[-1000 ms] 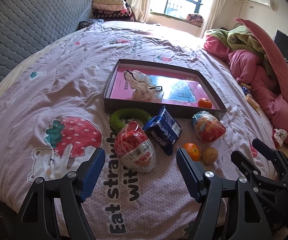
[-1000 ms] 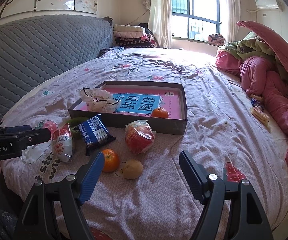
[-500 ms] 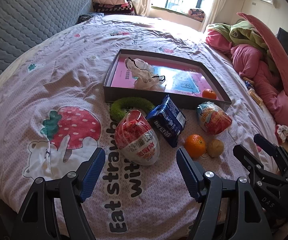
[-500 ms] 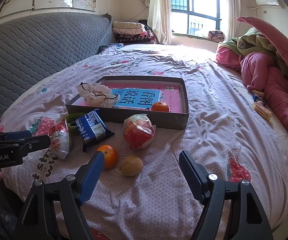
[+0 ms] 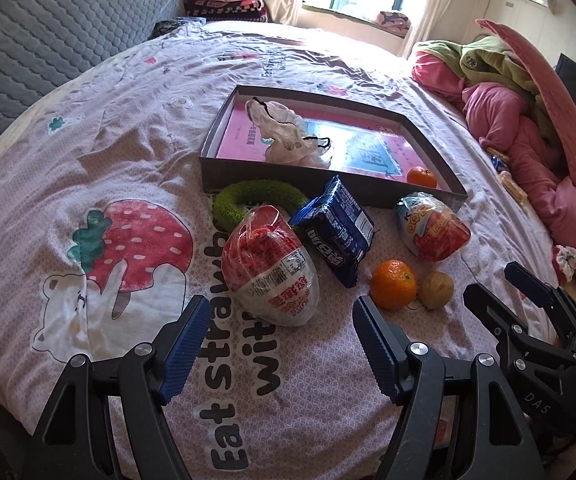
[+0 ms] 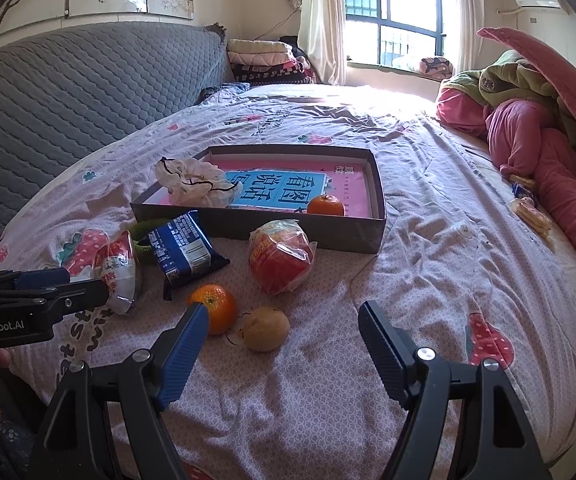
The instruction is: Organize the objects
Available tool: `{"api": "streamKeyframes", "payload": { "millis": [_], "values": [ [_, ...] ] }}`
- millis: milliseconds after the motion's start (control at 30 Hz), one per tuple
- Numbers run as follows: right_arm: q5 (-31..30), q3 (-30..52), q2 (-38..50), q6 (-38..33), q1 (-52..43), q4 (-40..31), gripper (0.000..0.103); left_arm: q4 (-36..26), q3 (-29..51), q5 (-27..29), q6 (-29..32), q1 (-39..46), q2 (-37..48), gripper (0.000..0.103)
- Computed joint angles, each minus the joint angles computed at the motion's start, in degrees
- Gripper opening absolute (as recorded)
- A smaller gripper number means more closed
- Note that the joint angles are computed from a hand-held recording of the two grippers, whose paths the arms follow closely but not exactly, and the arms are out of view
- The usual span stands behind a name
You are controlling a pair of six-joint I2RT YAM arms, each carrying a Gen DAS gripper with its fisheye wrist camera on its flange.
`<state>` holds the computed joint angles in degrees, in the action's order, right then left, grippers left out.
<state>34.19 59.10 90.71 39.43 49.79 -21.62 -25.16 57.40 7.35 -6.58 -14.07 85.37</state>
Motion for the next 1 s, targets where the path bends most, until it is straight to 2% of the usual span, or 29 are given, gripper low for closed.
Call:
{"api": "streamKeyframes", "payload": {
  "millis": [1000],
  "values": [
    [-3.68, 0.25, 2.91, -1.16, -3.2, 3.67, 0.077, 5.75, 1.18, 2.11, -0.82, 1.51, 7.77, 0.075]
  ]
}}
